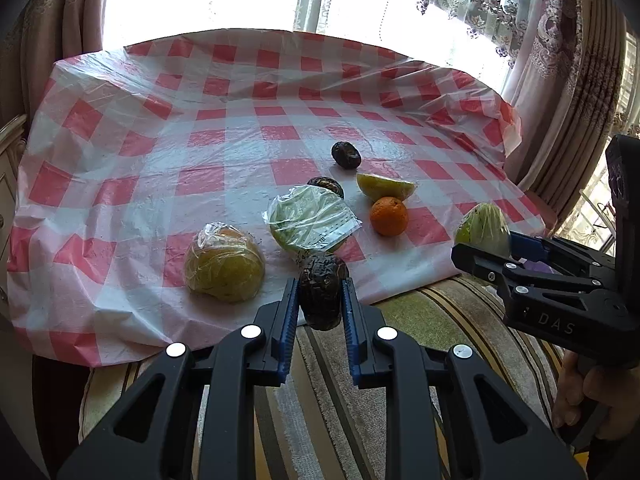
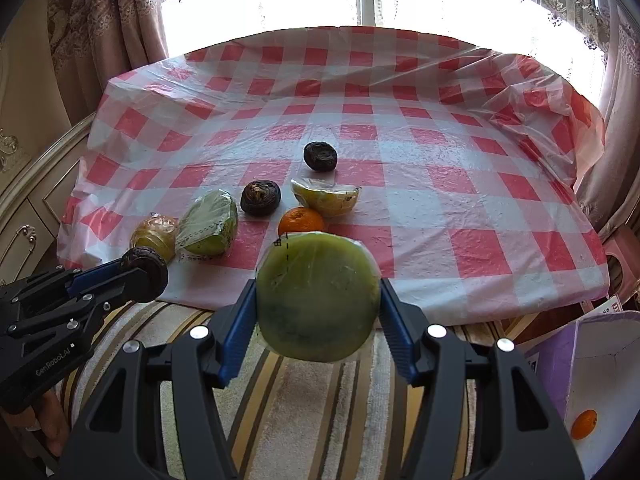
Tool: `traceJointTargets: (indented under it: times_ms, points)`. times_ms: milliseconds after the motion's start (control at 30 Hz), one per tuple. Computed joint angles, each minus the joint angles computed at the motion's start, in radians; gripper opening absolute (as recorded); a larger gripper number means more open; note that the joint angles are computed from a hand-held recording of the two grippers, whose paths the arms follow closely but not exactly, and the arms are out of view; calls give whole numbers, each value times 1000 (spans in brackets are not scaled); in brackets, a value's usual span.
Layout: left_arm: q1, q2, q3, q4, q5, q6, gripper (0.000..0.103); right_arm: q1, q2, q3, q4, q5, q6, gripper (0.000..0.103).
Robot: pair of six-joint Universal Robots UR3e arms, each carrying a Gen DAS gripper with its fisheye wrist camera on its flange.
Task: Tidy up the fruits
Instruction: 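Carry the passion fruit and wrapped green fruit over the white box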
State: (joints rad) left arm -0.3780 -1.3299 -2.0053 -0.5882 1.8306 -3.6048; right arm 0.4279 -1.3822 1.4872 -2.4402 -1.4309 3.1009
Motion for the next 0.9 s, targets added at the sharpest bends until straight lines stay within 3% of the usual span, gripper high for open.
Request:
traceJointTargets:
  times_ms: [500,900]
  points:
    - [-71,-182,203,-9,-1,57,20,-239,-205,167,31,71,-51,59]
    - [-204,-516,632,-80,-16,166,20,-550,-322,279,48,110,-133,59]
